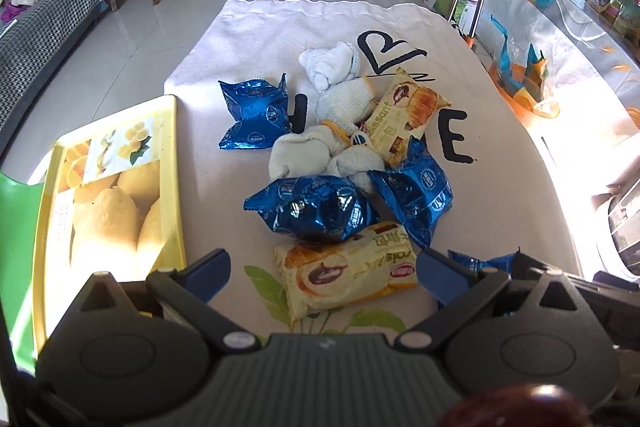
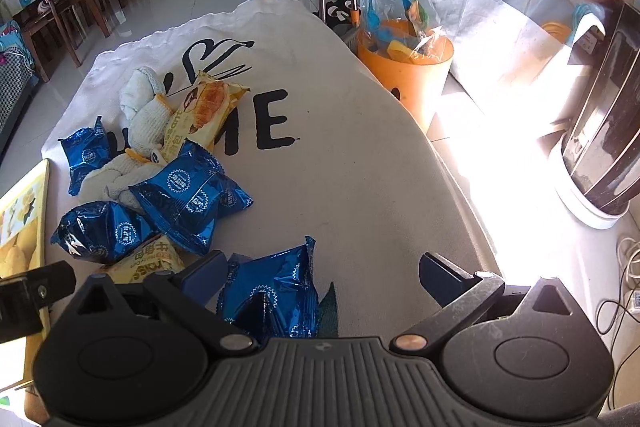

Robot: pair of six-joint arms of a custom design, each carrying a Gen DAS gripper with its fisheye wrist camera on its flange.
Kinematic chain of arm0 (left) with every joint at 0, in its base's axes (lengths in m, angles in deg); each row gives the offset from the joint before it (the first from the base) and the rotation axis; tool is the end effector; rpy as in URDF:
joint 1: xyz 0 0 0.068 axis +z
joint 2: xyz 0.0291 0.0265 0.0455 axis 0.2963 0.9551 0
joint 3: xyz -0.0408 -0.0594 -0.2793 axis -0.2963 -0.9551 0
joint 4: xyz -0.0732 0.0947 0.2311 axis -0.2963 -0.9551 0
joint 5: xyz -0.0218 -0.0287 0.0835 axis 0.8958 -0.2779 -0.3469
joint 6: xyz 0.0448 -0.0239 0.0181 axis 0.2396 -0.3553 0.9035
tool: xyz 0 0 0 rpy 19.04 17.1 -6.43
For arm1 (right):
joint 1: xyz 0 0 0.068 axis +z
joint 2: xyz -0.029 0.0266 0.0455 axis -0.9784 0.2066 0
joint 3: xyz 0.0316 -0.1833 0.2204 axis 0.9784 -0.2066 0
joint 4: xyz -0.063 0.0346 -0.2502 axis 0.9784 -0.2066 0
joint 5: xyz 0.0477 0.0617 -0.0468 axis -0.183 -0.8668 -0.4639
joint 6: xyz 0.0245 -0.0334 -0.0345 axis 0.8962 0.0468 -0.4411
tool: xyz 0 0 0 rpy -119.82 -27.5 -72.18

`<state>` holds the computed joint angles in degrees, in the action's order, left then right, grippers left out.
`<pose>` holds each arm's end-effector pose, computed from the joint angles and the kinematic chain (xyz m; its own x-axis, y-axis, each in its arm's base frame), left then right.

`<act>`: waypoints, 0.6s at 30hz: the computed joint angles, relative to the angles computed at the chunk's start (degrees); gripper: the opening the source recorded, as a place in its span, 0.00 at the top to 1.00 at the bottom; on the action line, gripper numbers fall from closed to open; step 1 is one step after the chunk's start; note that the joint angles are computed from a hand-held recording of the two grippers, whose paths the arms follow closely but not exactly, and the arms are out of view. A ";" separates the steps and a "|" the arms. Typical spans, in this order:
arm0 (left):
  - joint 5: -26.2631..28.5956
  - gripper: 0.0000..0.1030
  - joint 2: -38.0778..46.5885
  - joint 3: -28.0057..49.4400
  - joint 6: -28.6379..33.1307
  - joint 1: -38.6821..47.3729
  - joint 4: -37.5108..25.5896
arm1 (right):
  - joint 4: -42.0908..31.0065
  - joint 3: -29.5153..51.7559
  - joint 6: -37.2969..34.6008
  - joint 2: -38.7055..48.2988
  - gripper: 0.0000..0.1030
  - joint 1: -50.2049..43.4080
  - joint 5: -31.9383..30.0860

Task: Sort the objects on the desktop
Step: 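Close the right tool on the blue foil packet and lift it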

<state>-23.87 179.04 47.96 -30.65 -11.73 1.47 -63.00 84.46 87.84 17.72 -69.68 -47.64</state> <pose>0.2912 -0.1553 0.2206 -0.8534 0.0869 -0.5139 0.1329 0.9897 -0.0535 0.2161 0.0241 0.2035 -0.7742 0.3144 -0.5493 0.3390 0.9389 0.0597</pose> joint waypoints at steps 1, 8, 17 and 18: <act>0.76 0.01 0.20 0.85 0.43 0.87 -0.44 | -0.40 0.10 0.47 0.00 0.00 -0.17 -0.51; 4.17 0.01 4.70 9.22 5.77 6.79 -3.55 | -2.14 -0.48 1.91 -1.43 0.00 -0.66 -1.72; 9.18 0.01 4.81 4.41 6.08 11.11 3.26 | -2.77 -0.13 5.46 1.52 0.05 -4.82 -8.21; 8.79 0.01 4.53 4.21 6.21 11.08 3.97 | -2.70 -0.04 5.68 2.08 0.05 -5.00 -8.76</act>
<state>-15.08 183.57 52.17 -24.44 -0.65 5.44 -65.69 84.42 93.52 19.80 -74.68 -56.40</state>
